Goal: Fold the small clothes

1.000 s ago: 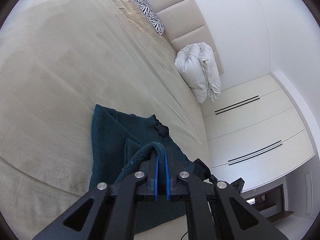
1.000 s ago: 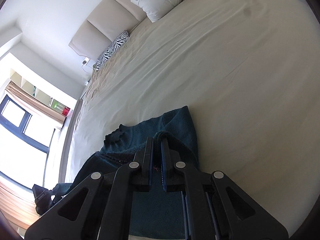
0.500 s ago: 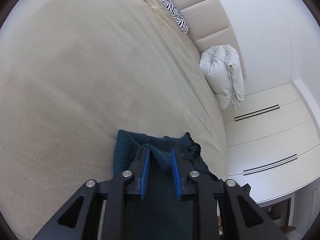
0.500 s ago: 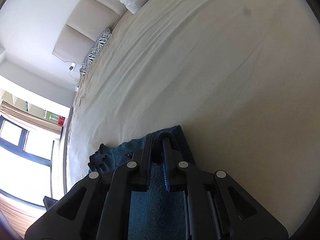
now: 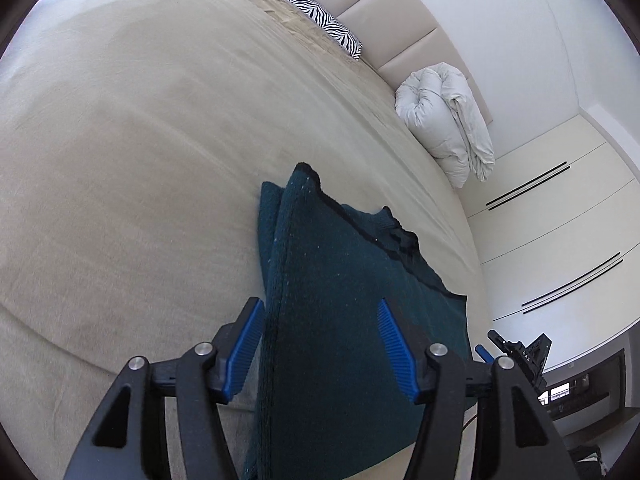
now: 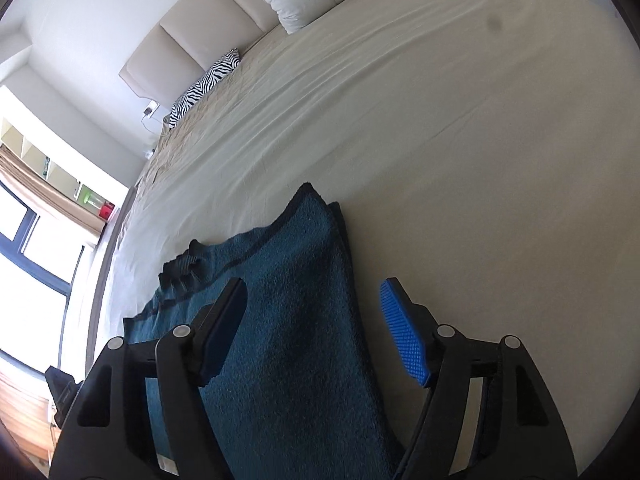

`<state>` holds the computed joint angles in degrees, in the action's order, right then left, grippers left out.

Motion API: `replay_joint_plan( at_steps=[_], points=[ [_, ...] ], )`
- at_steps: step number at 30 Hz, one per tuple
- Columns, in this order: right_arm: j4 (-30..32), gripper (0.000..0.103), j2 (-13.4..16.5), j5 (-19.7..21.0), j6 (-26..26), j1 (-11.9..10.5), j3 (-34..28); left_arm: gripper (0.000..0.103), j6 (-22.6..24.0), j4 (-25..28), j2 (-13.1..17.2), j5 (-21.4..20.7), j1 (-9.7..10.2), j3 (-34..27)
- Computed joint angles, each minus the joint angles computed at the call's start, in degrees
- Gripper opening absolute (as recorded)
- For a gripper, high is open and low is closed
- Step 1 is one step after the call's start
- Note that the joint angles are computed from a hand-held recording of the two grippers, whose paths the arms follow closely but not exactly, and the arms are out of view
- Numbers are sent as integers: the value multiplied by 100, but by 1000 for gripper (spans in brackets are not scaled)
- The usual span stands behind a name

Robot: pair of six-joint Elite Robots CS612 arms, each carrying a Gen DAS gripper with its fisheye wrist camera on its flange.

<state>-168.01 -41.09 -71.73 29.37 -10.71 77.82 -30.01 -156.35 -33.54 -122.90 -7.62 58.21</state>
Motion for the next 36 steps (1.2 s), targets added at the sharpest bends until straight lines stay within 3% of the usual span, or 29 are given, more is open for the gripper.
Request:
replay_joint_plan(
  at_steps=[4, 9, 13, 19, 26, 31, 36],
  points=[
    [163, 64, -192, -308, -486, 110, 339, 61, 95, -205, -284, 261, -48, 635],
    [138, 54, -294, -289, -725, 130, 641, 59, 284, -369, -434, 509, -97, 964],
    [65, 46, -396, -395, -829, 178, 850, 37, 464, -365, -500, 691, -134, 1045],
    [56, 34, -482, -681, -944, 240, 928, 21, 737, -336, -622, 899, -198, 1244],
    [38, 34, -521, -624, -832, 160, 1051, 14, 816, -286, -658, 989, -217, 1282],
    [104, 11, -575, -880, -1011, 205, 1086, 9, 953, -328, -696, 1123, -251, 1336],
    [-52, 8, -647, -1108, -1100, 270, 1137, 7, 956, -438, -761, 1138, -243, 1433]
  ],
)
